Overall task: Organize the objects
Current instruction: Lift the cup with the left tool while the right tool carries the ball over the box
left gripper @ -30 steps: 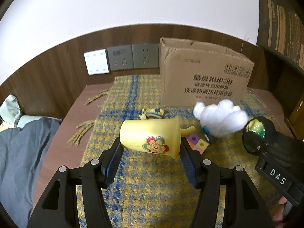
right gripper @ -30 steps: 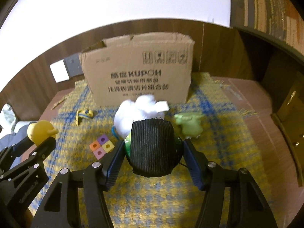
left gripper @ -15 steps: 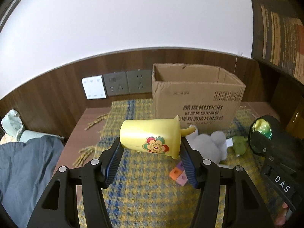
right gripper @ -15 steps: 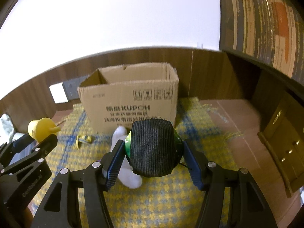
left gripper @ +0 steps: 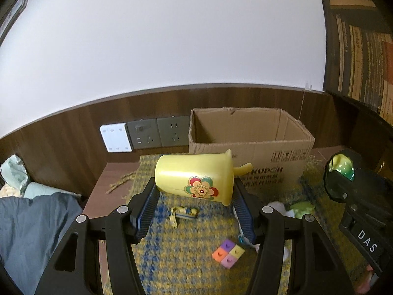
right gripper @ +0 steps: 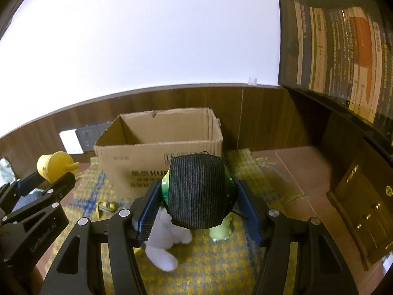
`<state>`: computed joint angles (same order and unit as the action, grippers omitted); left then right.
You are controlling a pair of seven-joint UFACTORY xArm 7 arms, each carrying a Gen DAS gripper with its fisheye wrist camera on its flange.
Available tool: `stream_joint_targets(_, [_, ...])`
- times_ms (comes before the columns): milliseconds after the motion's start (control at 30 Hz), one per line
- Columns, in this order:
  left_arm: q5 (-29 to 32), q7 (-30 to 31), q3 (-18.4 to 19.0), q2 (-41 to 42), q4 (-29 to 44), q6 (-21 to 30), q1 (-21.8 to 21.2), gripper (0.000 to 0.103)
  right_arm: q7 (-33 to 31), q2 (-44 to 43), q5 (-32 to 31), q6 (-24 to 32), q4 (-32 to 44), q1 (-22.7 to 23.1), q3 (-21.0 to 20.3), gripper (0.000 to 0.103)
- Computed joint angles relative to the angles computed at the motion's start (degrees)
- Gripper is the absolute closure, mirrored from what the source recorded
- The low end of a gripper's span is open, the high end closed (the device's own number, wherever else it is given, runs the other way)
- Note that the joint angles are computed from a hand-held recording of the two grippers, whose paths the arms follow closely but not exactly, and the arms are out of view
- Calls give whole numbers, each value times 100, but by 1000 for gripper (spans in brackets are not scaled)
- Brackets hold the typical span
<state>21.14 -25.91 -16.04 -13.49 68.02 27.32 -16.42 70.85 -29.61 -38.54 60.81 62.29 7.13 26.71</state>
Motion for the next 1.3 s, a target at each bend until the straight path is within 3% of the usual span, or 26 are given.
stream_joint_targets(200, [221,-65,-13,473,544,17,-32,45,-117,168,-188,-162,169,-103,-127,41])
stream_joint_targets(567, [432,-68,342,1350,1608,173,-441,45,-308,668,-446,-332,632,-191,-380,41])
stream_joint_targets(1000, [367,184,753,2310,2954,551,-841,44,-506,1387,-770,-322,1388,27,-731,41])
stream_joint_targets(1300, [188,365,1013,2896,3638,762,-1009,44,-643,1830,-865,-685,1676,225,-1124,41])
